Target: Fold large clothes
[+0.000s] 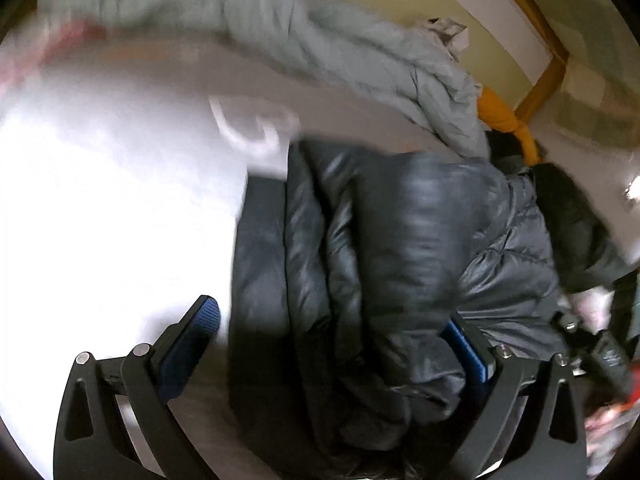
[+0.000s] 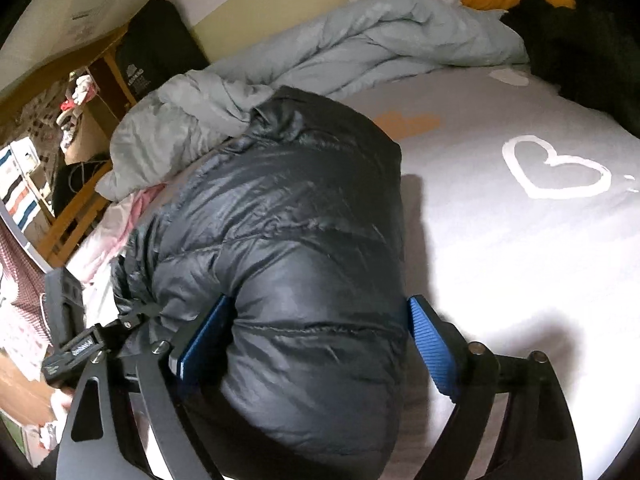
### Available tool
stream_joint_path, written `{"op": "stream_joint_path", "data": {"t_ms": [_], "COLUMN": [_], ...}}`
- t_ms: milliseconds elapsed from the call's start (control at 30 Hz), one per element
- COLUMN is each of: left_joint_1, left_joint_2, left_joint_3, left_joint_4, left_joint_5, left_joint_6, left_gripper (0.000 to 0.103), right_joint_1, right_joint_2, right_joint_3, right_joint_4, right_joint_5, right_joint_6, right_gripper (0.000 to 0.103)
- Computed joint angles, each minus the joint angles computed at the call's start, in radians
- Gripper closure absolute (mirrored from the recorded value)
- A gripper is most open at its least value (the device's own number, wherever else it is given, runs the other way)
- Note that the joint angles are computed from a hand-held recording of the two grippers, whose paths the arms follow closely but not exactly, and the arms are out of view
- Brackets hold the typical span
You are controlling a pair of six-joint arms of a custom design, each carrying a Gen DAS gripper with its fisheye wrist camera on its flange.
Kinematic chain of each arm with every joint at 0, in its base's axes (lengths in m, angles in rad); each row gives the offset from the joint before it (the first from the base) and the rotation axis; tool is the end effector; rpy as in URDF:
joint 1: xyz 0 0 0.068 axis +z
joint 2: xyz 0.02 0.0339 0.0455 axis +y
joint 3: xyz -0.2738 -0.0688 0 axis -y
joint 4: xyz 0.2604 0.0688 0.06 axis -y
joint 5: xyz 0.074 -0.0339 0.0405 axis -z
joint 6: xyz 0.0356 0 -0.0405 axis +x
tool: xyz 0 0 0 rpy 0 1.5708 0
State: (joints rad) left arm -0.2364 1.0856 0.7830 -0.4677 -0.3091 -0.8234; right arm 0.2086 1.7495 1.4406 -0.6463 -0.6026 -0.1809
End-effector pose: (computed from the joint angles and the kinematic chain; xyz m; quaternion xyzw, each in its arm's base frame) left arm 0.2322 -0.0448 0.2602 -0.3207 0.8537 -0.0723 0.4039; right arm 0.3819 0.1015 0.2766 -0.2643 0.8755 0.2868 0.2854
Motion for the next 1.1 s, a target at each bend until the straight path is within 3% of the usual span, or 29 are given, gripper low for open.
{"op": "stream_joint_path", "data": {"t_ms": [67,100,133,200,267,300,333,433,600,833,900,1000,1033,1100], "left_joint_1": [-0.142,-0.192,-0.211,-0.167,-0.107,-0.095,-0.093,-0.087,0.001,-0.010,-0.028,-0.191,-0.230,-0.244], "left_joint_2": [0.044,0.074,0.106,0.113,0.084,0.080,0.082,0.086,0.102,0.078,-0.006,-0.136,-0.174,-0.225], "left_joint_3": [0.078,0.111,0.139,0.130,0.095,0.091,0.092,0.081,0.049,0.046,0.031,0.054,0.055,0.068], "left_joint_4": [-0.094,-0.142,-0.191,-0.205,-0.176,-0.179,-0.184,-0.180,-0.098,-0.090,-0.083,-0.070,-0.036,0.013], "left_joint_5": [-0.302,-0.415,-0.467,-0.401,-0.307,-0.295,-0.298,-0.285,-0.127,-0.135,-0.143,-0.408,-0.446,-0.383], "left_joint_6": [0.052,0.062,0.054,0.022,0.014,0.021,0.033,0.038,0.071,0.075,0.093,0.185,0.233,0.285], "left_gripper": [0.001,0.001,0.001,0.001,0.001,0.001,0.001,0.001,0.001,0.002,0.022,0.029,0.034,0.060], "right_joint_1": [0.018,0.028,0.038,0.036,0.023,0.023,0.030,0.065,0.104,0.115,0.082,0.012,-0.013,-0.022], "right_joint_2": [-0.065,-0.103,-0.155,-0.214,-0.222,-0.213,-0.199,-0.188,-0.090,-0.081,-0.082,-0.128,-0.145,-0.160], "right_joint_3": [-0.072,-0.111,-0.163,-0.201,-0.177,-0.156,-0.134,-0.154,-0.139,-0.166,-0.122,-0.109,-0.101,-0.081], "right_joint_4": [0.092,0.143,0.215,0.268,0.233,0.198,0.160,0.171,0.161,0.204,0.145,0.128,0.136,0.144], "right_joint_5": [0.057,0.091,0.131,0.128,0.061,0.041,0.034,0.094,0.194,0.249,0.193,0.066,0.017,-0.002], "right_joint_6": [-0.008,-0.012,-0.018,-0.041,-0.066,-0.085,-0.107,-0.142,-0.158,-0.184,-0.171,-0.096,-0.076,-0.062], "right_gripper": [0.014,0.014,0.019,0.028,0.049,0.066,0.072,0.076,0.077,0.077,0.076,0.076,0.076,0.076]}}
